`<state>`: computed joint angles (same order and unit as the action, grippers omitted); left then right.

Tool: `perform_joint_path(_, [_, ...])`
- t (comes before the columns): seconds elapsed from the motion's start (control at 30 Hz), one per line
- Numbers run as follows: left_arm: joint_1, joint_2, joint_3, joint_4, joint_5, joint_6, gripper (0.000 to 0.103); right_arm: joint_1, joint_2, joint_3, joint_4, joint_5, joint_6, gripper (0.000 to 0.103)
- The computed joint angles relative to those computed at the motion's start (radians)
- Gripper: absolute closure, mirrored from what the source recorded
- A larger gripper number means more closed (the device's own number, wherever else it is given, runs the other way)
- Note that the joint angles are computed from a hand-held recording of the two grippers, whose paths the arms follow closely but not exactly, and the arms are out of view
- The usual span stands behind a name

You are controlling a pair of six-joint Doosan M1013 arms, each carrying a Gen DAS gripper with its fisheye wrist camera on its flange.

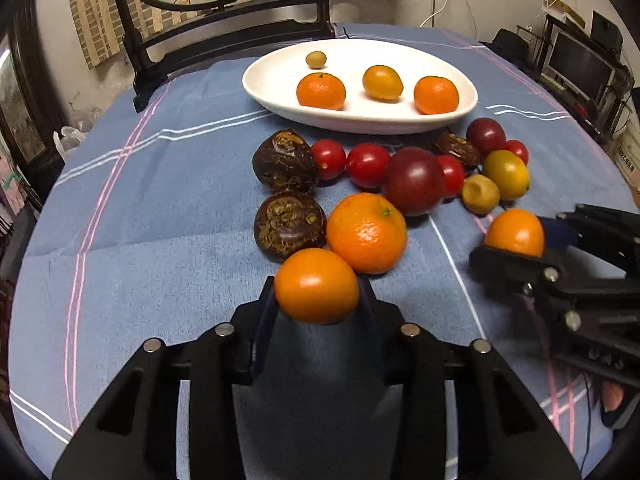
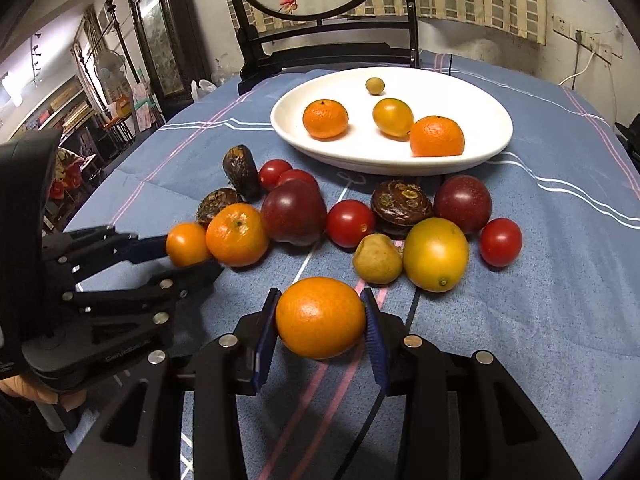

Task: Organize fruits
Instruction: 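Grasp an orange with the right tool while the left tool grasps an orange, then carry both oranges onto the white plate and open both tools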

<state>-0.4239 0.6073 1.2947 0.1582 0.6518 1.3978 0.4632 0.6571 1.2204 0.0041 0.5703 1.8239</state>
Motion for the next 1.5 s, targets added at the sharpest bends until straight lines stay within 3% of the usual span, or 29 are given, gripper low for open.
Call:
perform_joint_path(0.17, [0.015,-0.035,0.036,-0.066,-0.037,0.032,0.064,-0.003,-0.013,0.020,-0.012,-0.043,0.025,0.063])
perform_joint_path(0.3, [0.031,-0.058,0.034,-0.163,-0.064,0.107,0.064,-0.011,-0.042,0.055,0.009,-0.125,0.042,0.063])
perform_joint_path(0.4, [0.039,-0.039,-0.023,-0.216,-0.043,0.163,0.064,-0.016,-0.048,0.049,0.054,-0.143,0.020,0.063])
perform_joint_path(0.5, [0.043,-0.006,-0.094,-0.253,-0.014,0.176,0.064,-0.012,-0.042,0.017,-0.025,-0.135,0.048,0.063])
perform_joint_path(0.63, [0.054,0.061,-0.222,-0.313,0.060,0.189,0.064,-0.013,-0.013,-0.062,-0.146,-0.098,0.094,0.063])
perform_joint_path(0.83, [0.056,0.190,-0.455,-0.220,0.170,0.088,0.064,-0.034,0.060,-0.189,-0.301,-0.045,0.208,0.063])
perform_joint_path(1.07, [0.057,0.375,-0.764,-0.128,0.364,0.009,0.064,-0.074,0.174,-0.369,-0.248,0.098,0.239,0.063])
perform_joint_path(1.23, [0.054,0.427,-0.843,-0.114,0.416,0.007,0.064,-0.080,0.214,-0.416,-0.267,0.153,0.291,0.062])
perform_joint_path(1.37, [0.051,0.432,-0.846,-0.100,0.410,-0.016,0.064,-0.084,0.233,-0.439,-0.243,0.204,0.287,0.060])
perform_joint_path(1.43, [0.053,0.429,-0.844,-0.111,0.414,-0.025,0.054,-0.085,0.224,-0.426,-0.225,0.196,0.279,0.048])
perform_joint_path(1.5, [0.053,0.394,-0.786,-0.120,0.366,-0.023,0.043,-0.081,0.204,-0.394,-0.252,0.171,0.297,0.048])
